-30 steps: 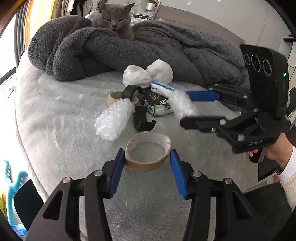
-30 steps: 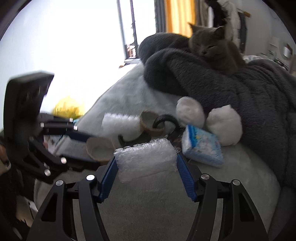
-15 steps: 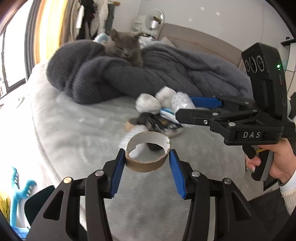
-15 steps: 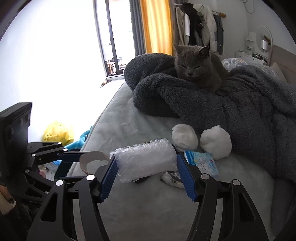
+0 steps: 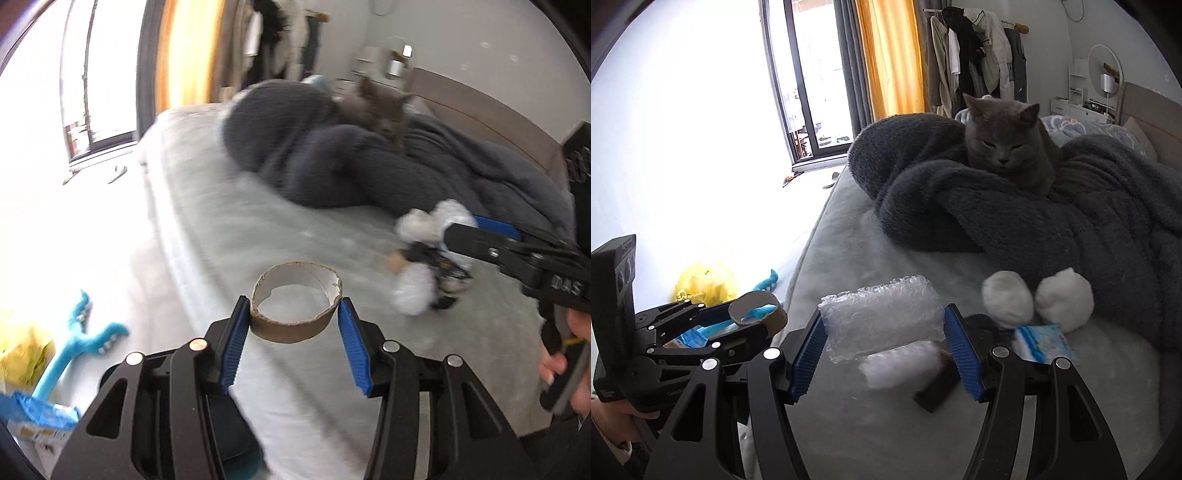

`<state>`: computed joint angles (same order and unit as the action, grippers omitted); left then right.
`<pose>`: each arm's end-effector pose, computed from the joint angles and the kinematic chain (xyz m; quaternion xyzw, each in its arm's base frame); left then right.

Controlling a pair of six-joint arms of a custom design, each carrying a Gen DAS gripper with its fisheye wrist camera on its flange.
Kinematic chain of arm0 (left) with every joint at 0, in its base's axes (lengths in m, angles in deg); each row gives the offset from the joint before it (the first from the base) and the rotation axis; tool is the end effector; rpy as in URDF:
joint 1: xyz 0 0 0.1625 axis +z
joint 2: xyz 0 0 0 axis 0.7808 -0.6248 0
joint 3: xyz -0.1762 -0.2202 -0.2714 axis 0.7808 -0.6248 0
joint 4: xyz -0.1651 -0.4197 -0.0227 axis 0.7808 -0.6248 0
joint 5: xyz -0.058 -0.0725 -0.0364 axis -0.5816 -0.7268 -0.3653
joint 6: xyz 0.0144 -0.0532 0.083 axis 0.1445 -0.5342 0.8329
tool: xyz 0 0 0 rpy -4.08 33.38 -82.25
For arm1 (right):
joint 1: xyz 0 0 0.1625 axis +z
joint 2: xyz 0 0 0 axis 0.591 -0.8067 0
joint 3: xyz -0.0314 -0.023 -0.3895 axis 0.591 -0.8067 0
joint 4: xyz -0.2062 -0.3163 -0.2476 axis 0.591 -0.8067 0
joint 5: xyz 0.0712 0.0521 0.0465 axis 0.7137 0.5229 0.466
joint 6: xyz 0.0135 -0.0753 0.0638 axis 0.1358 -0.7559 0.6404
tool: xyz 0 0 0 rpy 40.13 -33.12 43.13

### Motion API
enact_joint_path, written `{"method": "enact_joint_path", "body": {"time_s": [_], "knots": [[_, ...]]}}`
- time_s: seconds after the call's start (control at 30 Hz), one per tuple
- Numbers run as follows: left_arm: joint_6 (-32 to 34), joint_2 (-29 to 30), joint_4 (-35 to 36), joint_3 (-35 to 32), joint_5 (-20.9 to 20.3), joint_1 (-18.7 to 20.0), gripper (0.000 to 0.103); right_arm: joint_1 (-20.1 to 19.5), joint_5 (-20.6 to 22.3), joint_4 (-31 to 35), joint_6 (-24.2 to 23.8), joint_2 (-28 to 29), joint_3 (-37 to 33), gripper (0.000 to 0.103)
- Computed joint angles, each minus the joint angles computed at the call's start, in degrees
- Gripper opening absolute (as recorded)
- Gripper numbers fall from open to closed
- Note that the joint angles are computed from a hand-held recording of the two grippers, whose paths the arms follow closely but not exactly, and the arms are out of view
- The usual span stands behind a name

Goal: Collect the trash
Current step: 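Carry both items over the teal bin and open both tools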

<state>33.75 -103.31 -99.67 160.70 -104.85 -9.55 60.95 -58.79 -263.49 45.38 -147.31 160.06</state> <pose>-0.2557 -0.5076 0.0982 0.1946 0.8780 -0.3497 0.2624 0.1821 -0.5879 0.1895 0.2993 -0.8738 0.3199 0.2109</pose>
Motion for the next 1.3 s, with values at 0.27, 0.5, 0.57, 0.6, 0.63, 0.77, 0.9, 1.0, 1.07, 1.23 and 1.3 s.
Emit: {"method": "enact_joint_path", "body": {"time_s": [0.27,0.5,0.57,0.6,0.63,0.77,0.9,1.0,1.07,1.23,1.3], "knots": [[-6.5,-4.4,5.8,2.4,4.8,2.1,0.052,3.2,-0.9,-0.9,2.5,5.3,-2.0,0.065],[-12.9,-8.9,14.8,4.8,6.6,4.7,0.052,5.4,-0.1,1.1,4.0,9.4,-4.4,0.065],[-14.5,-10.2,17.4,5.3,6.9,5.4,0.052,6.1,-0.2,1.6,4.5,10.6,-5.2,0.065],[-15.3,-10.9,18.5,5.6,7.0,5.9,0.052,6.4,-0.3,1.8,4.5,11.3,-5.6,0.065],[-15.9,-11.6,19.5,5.9,7.1,6.3,0.052,6.6,-0.2,2.1,4.4,11.9,-6.0,0.065],[-19.3,-13.8,24.7,6.9,7.2,7.9,0.052,7.8,0.1,3.2,5.0,14.5,-7.7,0.065],[-21.8,-16.5,29.0,7.9,4.4,10.0,0.052,8.6,-0.2,4.1,5.1,16.6,-8.7,0.065],[-23.4,-17.7,32.7,8.1,3.8,11.2,0.052,8.9,-0.3,5.4,5.7,18.2,-9.9,0.065],[-24.1,-18.1,34.3,8.1,3.0,11.8,0.052,9.0,0.0,6.5,6.5,18.9,-10.6,0.065],[-25.5,-20.2,38.0,8.0,-0.8,14.1,0.052,9.8,-0.6,8.0,6.9,21.6,-12.4,0.065],[-25.3,-20.9,38.9,8.3,-2.0,14.8,0.053,10.1,-1.3,8.4,6.8,22.8,-13.3,0.065]]}}
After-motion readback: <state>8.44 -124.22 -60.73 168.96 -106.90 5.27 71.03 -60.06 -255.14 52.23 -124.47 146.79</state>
